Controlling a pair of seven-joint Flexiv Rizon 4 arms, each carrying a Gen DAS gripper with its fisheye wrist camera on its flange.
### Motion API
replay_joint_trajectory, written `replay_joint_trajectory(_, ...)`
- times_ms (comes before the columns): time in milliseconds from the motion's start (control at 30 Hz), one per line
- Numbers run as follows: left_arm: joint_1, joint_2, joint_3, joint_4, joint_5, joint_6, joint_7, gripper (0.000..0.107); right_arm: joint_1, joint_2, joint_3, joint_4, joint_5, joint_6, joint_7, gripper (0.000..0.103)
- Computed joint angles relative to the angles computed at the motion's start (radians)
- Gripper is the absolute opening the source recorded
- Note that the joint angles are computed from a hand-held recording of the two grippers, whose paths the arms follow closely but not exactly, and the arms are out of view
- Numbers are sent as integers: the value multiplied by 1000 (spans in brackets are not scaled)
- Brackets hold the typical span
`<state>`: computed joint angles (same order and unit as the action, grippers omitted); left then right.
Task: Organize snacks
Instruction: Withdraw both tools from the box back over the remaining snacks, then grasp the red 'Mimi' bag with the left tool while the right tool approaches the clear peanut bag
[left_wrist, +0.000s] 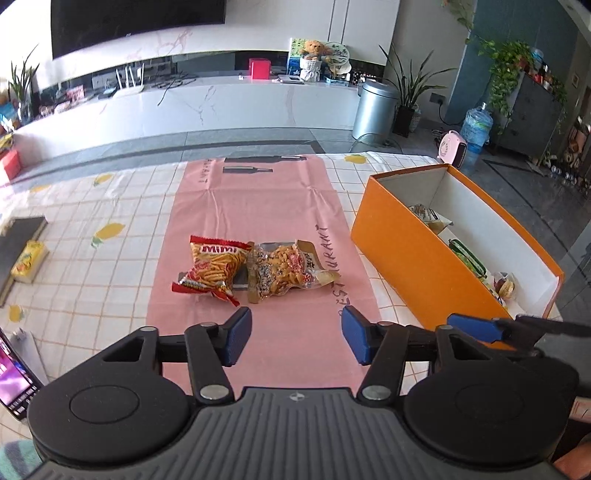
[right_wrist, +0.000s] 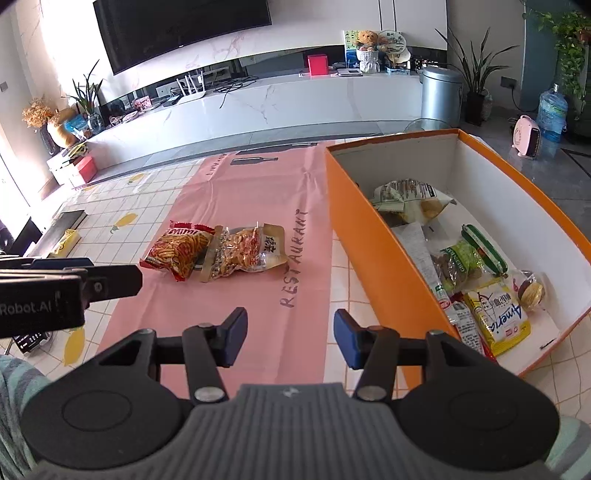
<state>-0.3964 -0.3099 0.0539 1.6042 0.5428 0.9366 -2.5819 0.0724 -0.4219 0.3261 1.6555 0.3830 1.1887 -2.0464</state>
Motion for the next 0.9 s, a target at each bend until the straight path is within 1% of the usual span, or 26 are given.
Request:
replay_joint_trajectory(233, 29, -15, 12, 58, -40, 100, 2, 62, 21, -29, 21, 15, -10, 56, -25, 50)
replay_joint_trajectory(367, 39, -18, 28, 76, -49, 150, -8, 63, 46, -61, 9, -7, -52, 49, 24, 50)
replay_joint_trajectory(533, 64, -29, 36, 101, -100, 214, 8, 64, 70, -114, -2, -52, -112, 37, 78, 51)
replay_joint_trajectory(600, 72, -39, 37, 104, -120, 231, 31, 70, 77, -136, -5, -69, -136, 36, 90, 55)
replay_joint_trajectory(700, 72, -58, 53, 99, -136, 233, 48, 71, 95, -168, -19, -96, -178, 35, 122, 60)
replay_joint_trajectory(767, 66, -69, 74, 93, -133, 227, 38, 77, 97, -192, -16, -123, -198, 26, 135, 62)
replay_joint_trajectory(900, 79, -83, 90, 96, -151, 228, 30, 78, 113, -238, -21, -176, -233, 21, 169, 67)
